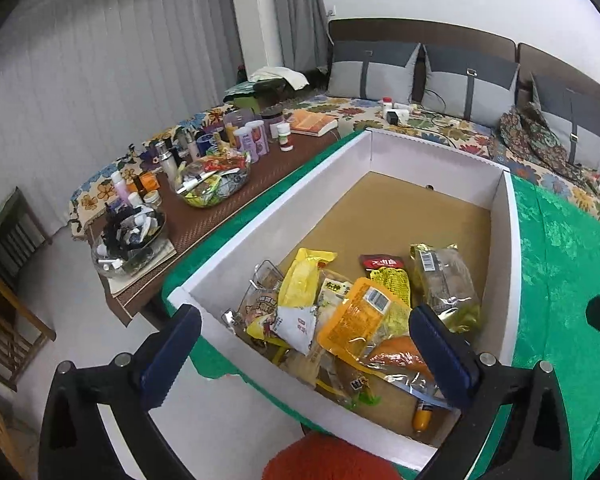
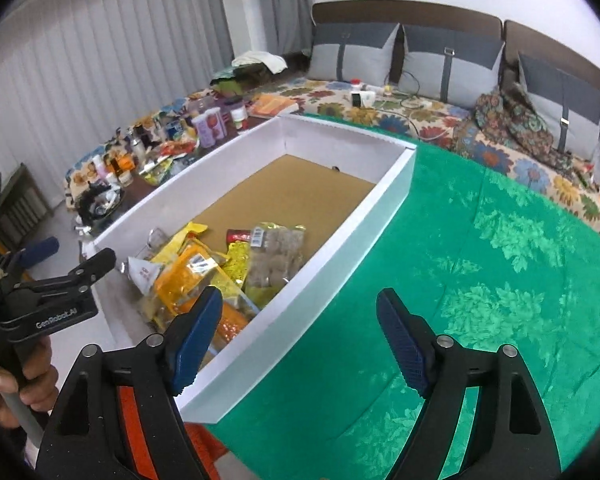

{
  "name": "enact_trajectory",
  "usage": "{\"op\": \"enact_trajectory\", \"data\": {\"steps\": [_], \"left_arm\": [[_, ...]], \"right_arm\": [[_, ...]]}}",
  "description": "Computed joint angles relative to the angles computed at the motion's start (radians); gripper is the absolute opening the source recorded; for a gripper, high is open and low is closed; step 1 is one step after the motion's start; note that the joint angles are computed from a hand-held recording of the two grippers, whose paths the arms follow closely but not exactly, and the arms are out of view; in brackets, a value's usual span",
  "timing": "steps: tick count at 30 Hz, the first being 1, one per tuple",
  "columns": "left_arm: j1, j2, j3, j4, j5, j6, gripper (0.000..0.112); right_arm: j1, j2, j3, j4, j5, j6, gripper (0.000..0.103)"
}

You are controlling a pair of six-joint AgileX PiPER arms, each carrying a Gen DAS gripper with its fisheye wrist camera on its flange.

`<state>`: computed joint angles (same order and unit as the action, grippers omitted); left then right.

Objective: Organize snacks

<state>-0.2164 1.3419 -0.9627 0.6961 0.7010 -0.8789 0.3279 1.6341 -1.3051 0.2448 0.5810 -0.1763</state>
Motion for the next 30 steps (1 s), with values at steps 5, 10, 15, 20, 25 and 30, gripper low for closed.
{"op": "enact_trajectory", "data": {"steps": [5, 10, 15, 20, 25, 30], "left_arm": [[-0.013, -0.017, -0.003, 0.006, 0.035, 0.009, 0.103], [-0.02, -0.011, -0.015, 0.021, 0.065, 0.012, 0.103], [-0.019, -0.021, -0.005, 0.017, 0.045, 0.034, 0.103], [-0.013, -0.02, -0.016, -0.005, 0.048, 0.064, 0.103], [0.013, -0.03, -0.024, -0.067, 0.039, 0.123, 0.103], [0.04, -0.037, -0.03, -0.101, 0.027, 0.162, 0.103]], "right_arm": [[0.03, -0.024, -0.002, -0.044, 0.03, 0.039, 0.082], [0.058, -0.023, -0.016, -0.081, 0.043, 0.082, 0.082], [0.084, -0.018, -0.035, -0.138, 0.061, 0.142, 0.082], [0.11, -0.01, -0.052, -0.187, 0.078, 0.187, 0.082], [0.134, 0.0, -0.083, -0.223, 0.108, 0.225, 0.082], [0.163, 0.013, -0.111, -0.259, 0.127, 0.251, 0.082]]}}
